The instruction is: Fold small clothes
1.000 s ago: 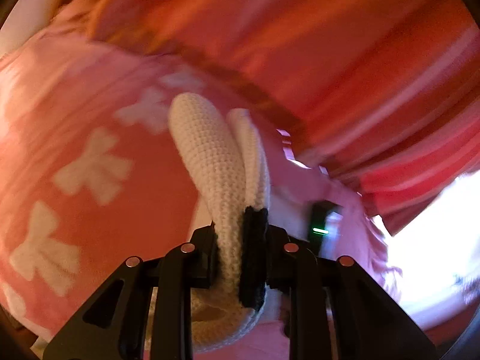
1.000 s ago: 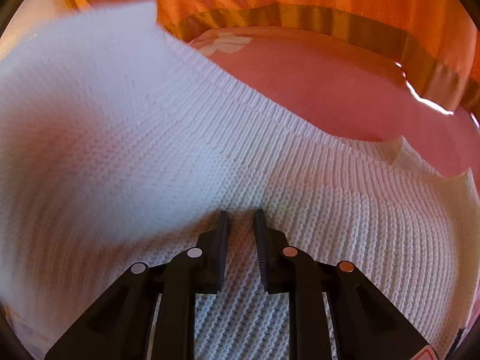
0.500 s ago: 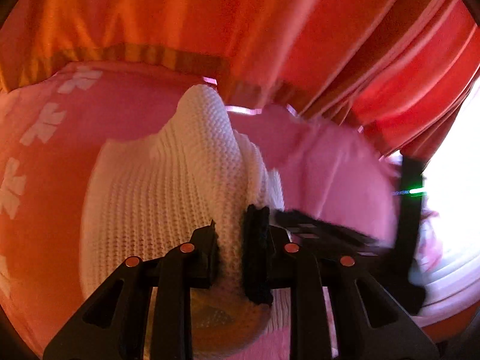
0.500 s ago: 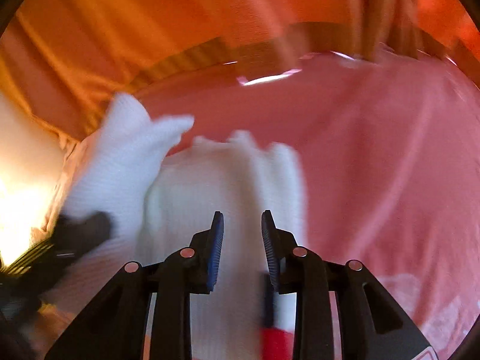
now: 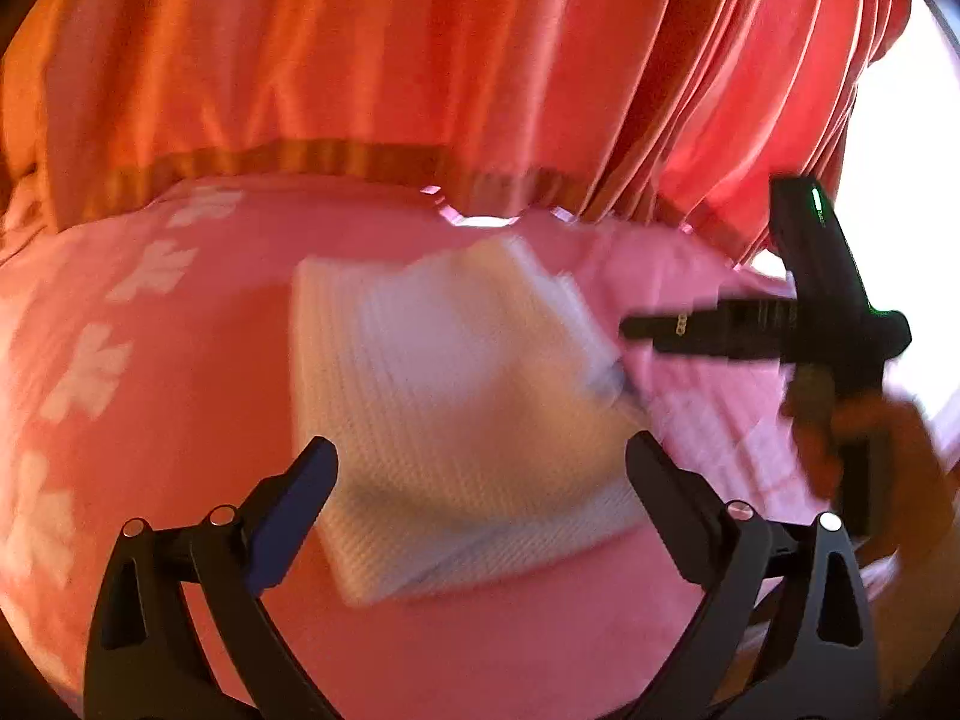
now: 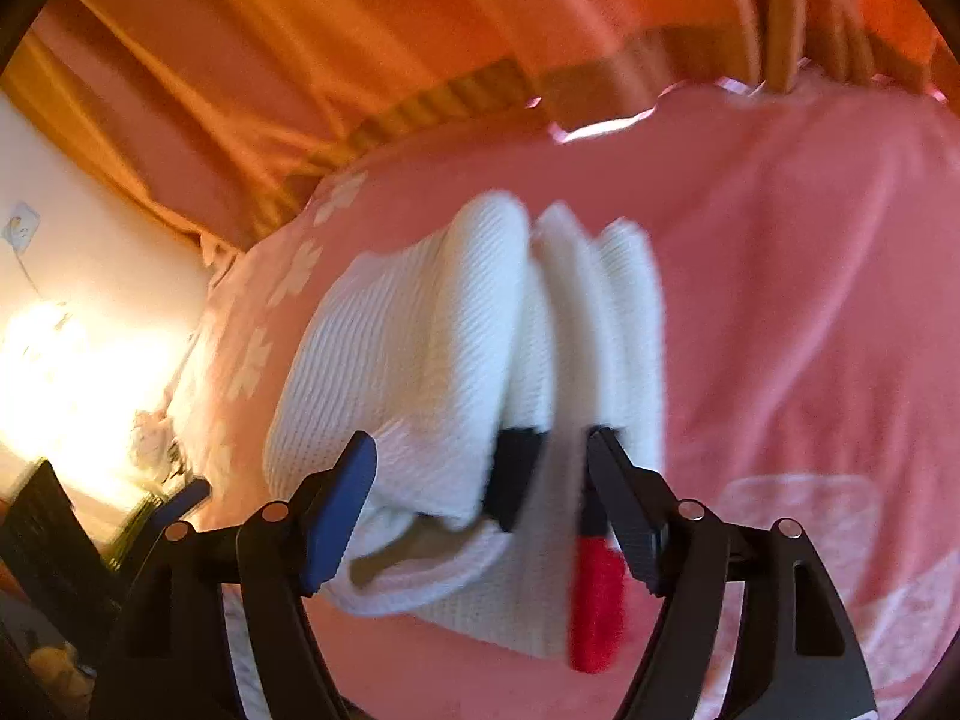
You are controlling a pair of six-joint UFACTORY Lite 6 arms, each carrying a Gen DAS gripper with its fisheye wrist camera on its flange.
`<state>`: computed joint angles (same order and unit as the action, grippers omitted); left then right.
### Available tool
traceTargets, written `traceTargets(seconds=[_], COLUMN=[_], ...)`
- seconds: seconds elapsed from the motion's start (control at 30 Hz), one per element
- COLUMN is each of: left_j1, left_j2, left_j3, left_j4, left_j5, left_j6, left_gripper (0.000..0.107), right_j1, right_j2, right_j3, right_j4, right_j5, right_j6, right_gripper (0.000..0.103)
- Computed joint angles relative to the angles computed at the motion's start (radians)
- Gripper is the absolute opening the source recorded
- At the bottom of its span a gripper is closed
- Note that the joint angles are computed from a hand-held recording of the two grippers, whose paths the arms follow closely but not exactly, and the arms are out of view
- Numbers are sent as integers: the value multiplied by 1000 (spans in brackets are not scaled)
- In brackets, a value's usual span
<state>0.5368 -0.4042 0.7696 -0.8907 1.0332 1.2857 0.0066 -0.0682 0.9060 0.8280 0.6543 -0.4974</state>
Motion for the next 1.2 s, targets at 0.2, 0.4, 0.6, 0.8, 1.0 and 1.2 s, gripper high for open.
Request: traceTargets(seconds=[0.2,0.4,0.6,0.8,1.0,1.2], left_j1=[-37,-15,-99,-147,-204,-249], left_j2=[12,-12,-20,-25,-22,2], left_j3=[-113,-146,-189,-206,-234,-251], left_j4=[61,8,22,21,37,64], left_j5=[-152,-148,-277,-313,-384,-470], left_j6=[25,112,107,84,60,32], left_gripper=[94,94,94,94,94,94], right_j1=[89,57,47,-36,10,119], right_j2=[229,74,81,-185,-402,-379], right_j3=[92,83,-31,-174,-329,-365], right_j4=[132,245,-281,-119,-107,-272], right_j5=[-32,2,-147,-69,37,-5], right_j6=[-16,-104,217,76,62,180], right_gripper=[69,19,25,40,54,14])
